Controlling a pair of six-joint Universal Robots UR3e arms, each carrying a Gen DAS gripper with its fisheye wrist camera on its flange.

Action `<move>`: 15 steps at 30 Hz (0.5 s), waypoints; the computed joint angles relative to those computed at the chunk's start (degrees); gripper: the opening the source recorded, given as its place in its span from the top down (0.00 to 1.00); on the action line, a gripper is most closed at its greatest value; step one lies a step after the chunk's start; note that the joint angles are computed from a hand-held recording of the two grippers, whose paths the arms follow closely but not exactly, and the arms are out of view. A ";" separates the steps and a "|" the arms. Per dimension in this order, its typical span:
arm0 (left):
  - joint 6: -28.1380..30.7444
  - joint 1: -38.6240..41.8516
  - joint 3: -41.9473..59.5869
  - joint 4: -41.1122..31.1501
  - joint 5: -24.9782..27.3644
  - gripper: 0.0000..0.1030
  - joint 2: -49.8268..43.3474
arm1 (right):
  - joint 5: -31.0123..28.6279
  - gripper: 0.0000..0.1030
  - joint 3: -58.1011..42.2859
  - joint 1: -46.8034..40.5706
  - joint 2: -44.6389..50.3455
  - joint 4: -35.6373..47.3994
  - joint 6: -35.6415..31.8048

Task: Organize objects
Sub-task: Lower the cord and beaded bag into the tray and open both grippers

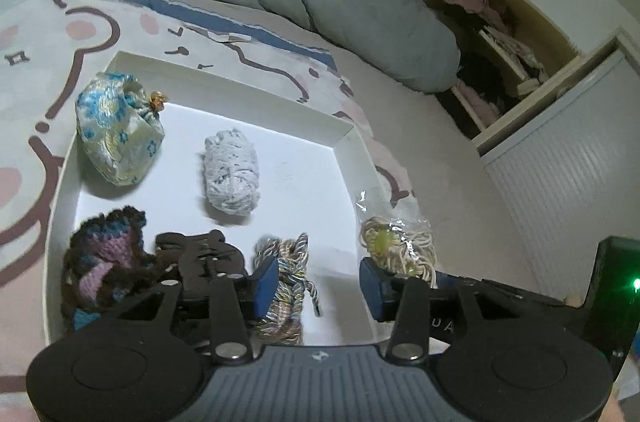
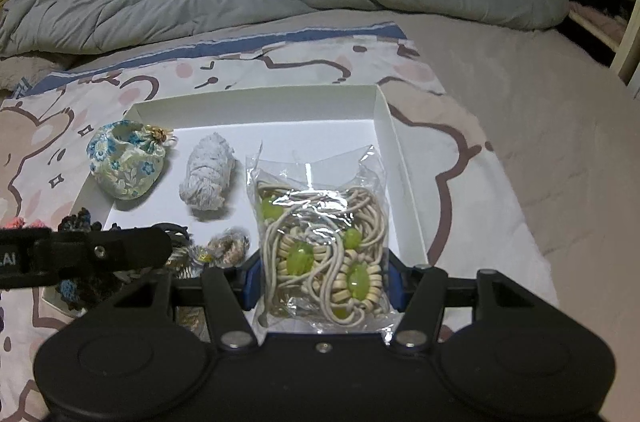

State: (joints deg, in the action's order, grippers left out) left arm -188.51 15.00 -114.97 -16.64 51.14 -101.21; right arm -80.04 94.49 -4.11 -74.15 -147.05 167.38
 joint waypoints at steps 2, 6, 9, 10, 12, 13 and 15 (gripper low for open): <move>1.21 -0.01 0.12 -0.94 0.61 0.55 0.34 | 0.31 0.42 -0.32 -0.06 0.44 0.87 0.23; 2.53 -0.06 0.31 -2.50 1.65 0.55 0.81 | -1.46 0.31 -0.98 0.77 1.07 2.22 0.75; 3.71 -0.38 0.66 -3.49 2.80 0.55 1.08 | -2.44 0.28 -0.33 1.02 0.41 1.01 1.22; 4.26 -0.53 0.72 -3.67 3.36 0.55 1.24 | -2.09 0.28 -0.21 0.80 0.10 1.10 1.59; 5.16 -0.84 0.94 -4.30 4.60 0.55 1.68 | -1.52 0.28 0.09 0.44 -0.44 1.22 1.91; 5.49 -0.83 1.12 -4.67 4.74 0.55 1.71 | -1.53 0.28 0.39 0.36 -0.68 1.06 1.85; 5.94 -0.73 1.22 -5.56 5.02 0.55 2.26 | -1.81 0.28 0.67 0.40 -0.99 0.95 1.65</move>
